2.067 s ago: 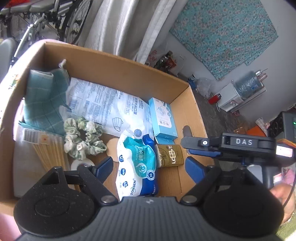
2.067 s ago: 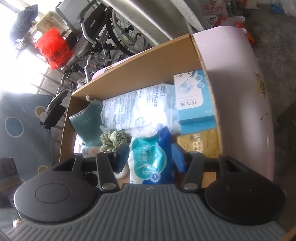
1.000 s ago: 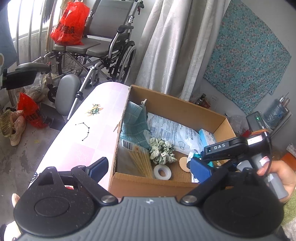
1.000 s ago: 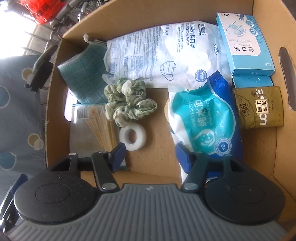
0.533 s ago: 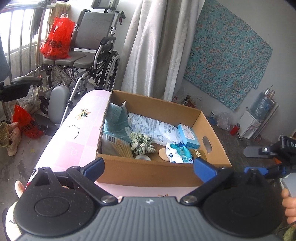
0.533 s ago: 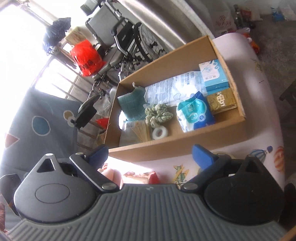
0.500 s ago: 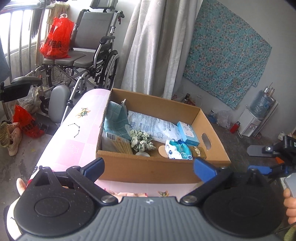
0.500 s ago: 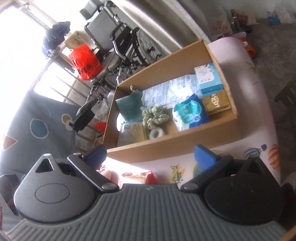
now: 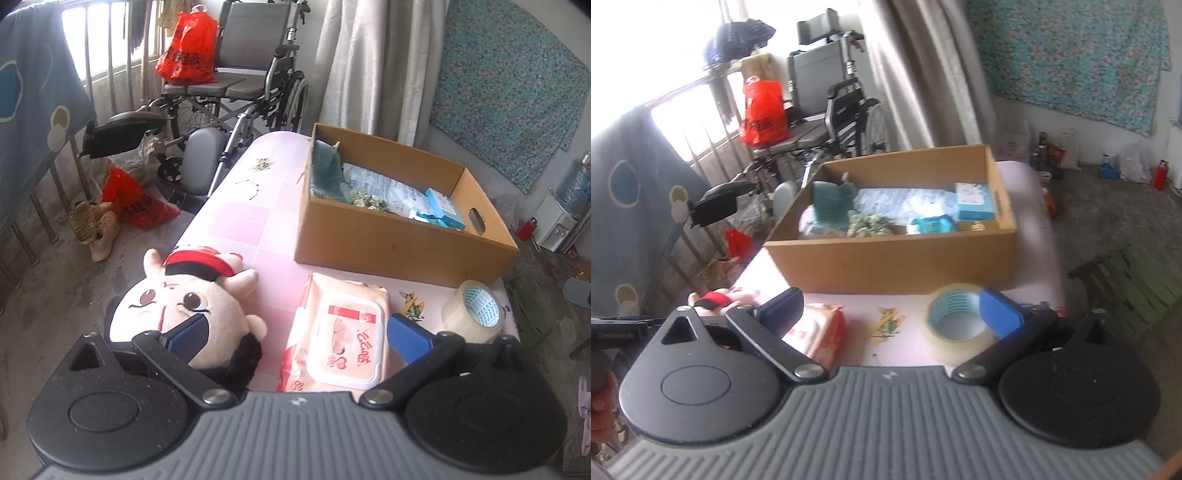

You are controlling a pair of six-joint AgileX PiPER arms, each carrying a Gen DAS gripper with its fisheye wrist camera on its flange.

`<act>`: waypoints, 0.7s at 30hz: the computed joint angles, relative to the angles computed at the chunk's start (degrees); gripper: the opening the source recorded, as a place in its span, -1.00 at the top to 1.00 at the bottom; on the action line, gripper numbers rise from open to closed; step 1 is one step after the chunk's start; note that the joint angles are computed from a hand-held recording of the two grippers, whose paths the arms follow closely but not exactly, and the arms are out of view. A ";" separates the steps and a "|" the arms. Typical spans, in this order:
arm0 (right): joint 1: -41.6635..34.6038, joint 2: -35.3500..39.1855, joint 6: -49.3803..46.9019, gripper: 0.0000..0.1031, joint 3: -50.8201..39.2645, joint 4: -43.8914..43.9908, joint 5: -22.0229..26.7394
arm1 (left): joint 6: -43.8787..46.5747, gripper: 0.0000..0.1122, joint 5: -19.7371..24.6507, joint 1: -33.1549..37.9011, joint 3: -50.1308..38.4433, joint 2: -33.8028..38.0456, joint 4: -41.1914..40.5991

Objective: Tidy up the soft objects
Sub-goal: 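Lift both tools out of the box and move to the plush cat, then grasp the plush cat's head with the left tool while the right grasps its body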

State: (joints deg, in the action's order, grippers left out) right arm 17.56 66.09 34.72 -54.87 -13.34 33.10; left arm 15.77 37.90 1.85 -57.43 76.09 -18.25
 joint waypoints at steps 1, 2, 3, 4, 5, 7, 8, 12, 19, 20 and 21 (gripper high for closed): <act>0.65 1.11 -2.67 -0.97 -1.08 3.42 -0.18 | -0.98 -0.83 0.14 0.80 0.00 0.23 0.96; 1.03 3.32 -6.84 -0.97 -2.87 8.60 -0.50 | -2.05 -0.83 0.28 1.49 -0.14 0.58 1.94; 1.31 5.15 -10.02 -0.97 -4.45 12.81 -0.64 | -3.44 -0.83 0.36 2.10 -0.39 1.12 3.17; 1.43 7.06 -13.32 -0.97 -6.02 17.23 -0.85 | -4.48 -0.83 0.26 2.66 -0.60 1.63 4.17; 1.76 9.75 -17.07 -0.97 -8.51 22.42 -0.73 | -5.15 -0.83 -0.15 3.29 -0.78 2.21 4.90; 1.71 14.53 -24.59 -0.97 -12.81 32.58 0.42 | -8.27 -0.83 -0.94 3.99 -1.55 3.60 8.36; 1.76 17.43 -27.44 -0.97 -15.44 37.07 1.30 | -8.45 -0.83 -1.40 4.55 -1.82 4.21 8.83; 1.34 30.43 -34.70 -0.97 -27.67 52.98 8.02 | -6.46 -0.83 -1.72 7.15 -3.63 7.15 7.35; 4.22 54.18 -28.70 -0.97 -55.28 57.12 19.82 | -2.36 -0.83 0.65 10.84 -7.83 13.57 3.27; 4.46 57.18 -27.67 -0.97 -59.34 56.98 21.66 | -2.13 -0.83 0.78 11.06 -8.14 14.27 2.94; 4.96 60.75 -25.39 -0.97 -64.55 56.19 24.11 | -1.63 -0.83 1.04 11.44 -8.50 14.95 2.53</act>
